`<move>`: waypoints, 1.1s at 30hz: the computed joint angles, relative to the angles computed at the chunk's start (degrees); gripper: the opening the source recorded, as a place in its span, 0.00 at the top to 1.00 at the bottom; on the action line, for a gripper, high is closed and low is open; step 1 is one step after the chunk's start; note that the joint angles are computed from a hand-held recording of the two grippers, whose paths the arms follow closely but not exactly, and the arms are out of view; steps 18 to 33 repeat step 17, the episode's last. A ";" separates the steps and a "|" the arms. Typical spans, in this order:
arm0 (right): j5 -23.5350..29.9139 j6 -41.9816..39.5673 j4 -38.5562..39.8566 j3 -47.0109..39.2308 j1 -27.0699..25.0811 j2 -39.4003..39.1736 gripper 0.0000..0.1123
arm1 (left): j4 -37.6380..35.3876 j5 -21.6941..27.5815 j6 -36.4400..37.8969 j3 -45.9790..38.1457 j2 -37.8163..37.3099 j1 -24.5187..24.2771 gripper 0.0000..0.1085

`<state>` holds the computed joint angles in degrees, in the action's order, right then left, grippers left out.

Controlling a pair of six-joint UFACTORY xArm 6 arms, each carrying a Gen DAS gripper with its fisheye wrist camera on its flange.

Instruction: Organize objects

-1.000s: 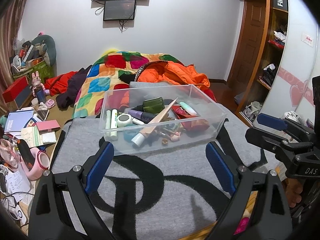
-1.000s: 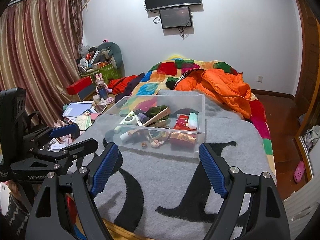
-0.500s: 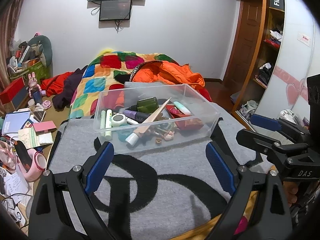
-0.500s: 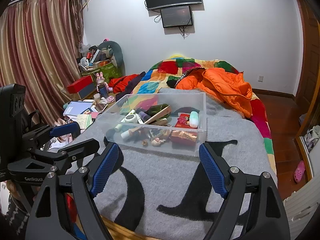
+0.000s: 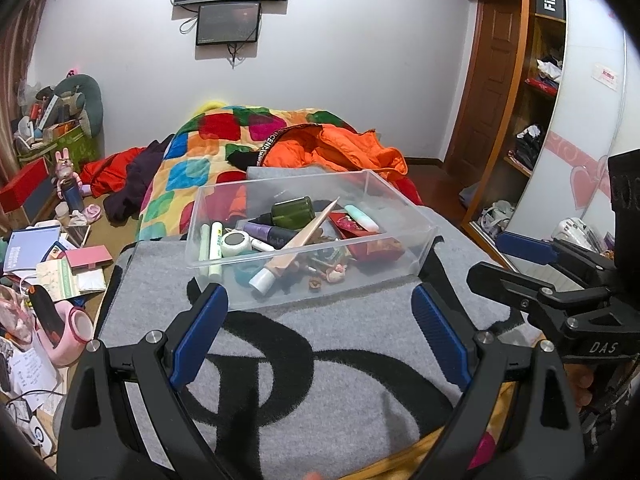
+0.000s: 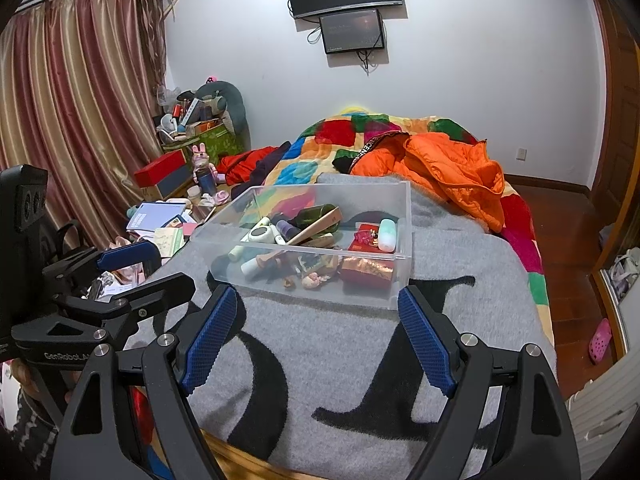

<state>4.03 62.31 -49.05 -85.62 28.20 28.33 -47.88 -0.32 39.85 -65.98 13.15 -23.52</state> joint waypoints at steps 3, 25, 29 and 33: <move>-0.27 -2.01 2.11 0.28 0.07 0.08 0.28 | -0.76 0.61 1.18 -0.16 0.02 -0.12 0.13; 0.88 -5.22 4.85 -0.18 0.79 0.55 0.28 | -2.56 0.06 2.59 -0.02 -0.17 -0.42 0.13; 0.88 -5.22 4.85 -0.18 0.79 0.55 0.28 | -2.56 0.06 2.59 -0.02 -0.17 -0.42 0.13; 0.88 -5.22 4.85 -0.18 0.79 0.55 0.28 | -2.56 0.06 2.59 -0.02 -0.17 -0.42 0.13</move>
